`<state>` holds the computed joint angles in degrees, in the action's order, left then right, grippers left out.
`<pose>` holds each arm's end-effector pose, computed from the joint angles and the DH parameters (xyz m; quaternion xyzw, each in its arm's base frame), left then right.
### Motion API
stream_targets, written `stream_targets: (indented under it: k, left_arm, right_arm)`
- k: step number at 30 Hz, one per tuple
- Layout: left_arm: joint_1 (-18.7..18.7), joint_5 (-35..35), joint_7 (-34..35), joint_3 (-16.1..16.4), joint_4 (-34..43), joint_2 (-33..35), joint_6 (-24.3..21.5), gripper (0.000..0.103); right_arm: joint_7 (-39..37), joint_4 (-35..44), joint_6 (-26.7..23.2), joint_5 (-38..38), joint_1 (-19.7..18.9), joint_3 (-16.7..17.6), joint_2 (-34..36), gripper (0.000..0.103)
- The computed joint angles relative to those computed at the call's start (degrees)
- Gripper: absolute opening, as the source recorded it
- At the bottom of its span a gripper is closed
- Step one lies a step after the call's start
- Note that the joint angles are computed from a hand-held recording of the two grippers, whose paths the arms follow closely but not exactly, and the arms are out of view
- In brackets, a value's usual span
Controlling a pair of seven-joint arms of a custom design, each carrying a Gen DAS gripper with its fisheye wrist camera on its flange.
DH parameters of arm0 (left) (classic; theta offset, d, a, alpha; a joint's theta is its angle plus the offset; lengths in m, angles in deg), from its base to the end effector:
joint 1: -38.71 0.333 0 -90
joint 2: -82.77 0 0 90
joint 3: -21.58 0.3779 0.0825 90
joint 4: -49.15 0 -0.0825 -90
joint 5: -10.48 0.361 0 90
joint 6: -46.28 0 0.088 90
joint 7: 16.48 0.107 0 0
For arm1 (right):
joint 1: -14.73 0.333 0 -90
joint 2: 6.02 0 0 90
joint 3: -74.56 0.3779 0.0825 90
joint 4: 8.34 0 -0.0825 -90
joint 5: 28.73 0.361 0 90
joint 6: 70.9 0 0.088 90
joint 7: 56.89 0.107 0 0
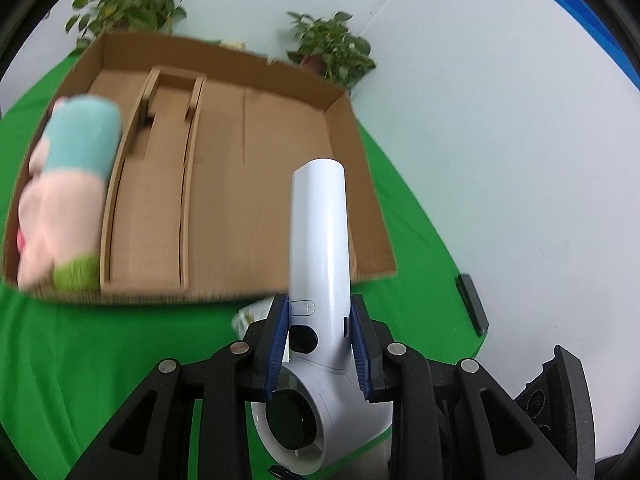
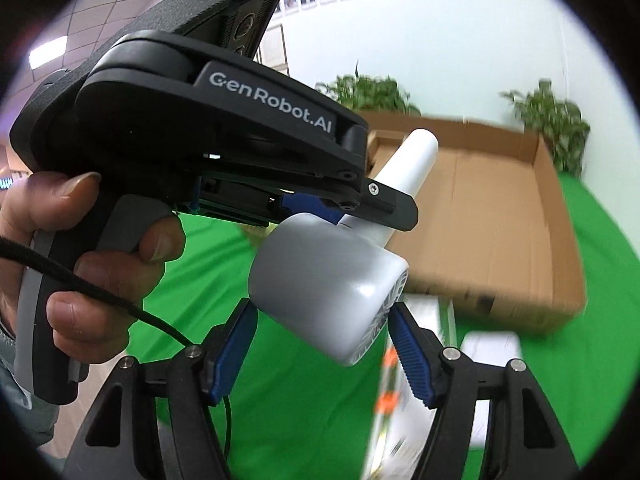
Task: Organize objects
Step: 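Lift the hair dryer and carry it over the large box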
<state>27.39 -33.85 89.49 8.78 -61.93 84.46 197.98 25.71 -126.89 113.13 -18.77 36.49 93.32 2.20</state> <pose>0.5478 -0.2227 0.6100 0.5987 -0.6833 0.4177 0.0114 0.4819 0.3737 0.5638 -0.7806 0.3980 -0.1790 0.4475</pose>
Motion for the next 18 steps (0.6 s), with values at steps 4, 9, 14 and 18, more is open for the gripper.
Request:
stream_targets:
  k: [4,9,14,18]
  left_arm:
    - [0.9,4.9,-2.7,0.2,8.5,4.1,-1.3,0.027]
    - [2.9,9.8,-5.8,0.0,17.6,9.9,-3.9,0.027]
    - [4.4,14.3,-10.8,-0.7,24.7,17.0,-6.8,0.027]
    - [5.7,16.2,-14.1,-1.6,29.6,23.5,-10.2,0.027]
  right_arm:
    - [-3.6,8.9,-3.5,-0.4,-2.0,0.7,4.1,0.067]
    - [-10.1,18.9,-9.0,2.1,-4.6,2.8,10.5,0.067]
    - [-15.2,26.9,-16.6,5.9,-5.1,2.7,16.3,0.067]
    - [-17.7,30.7,-22.2,9.3,-4.9,1.5,19.6,0.067]
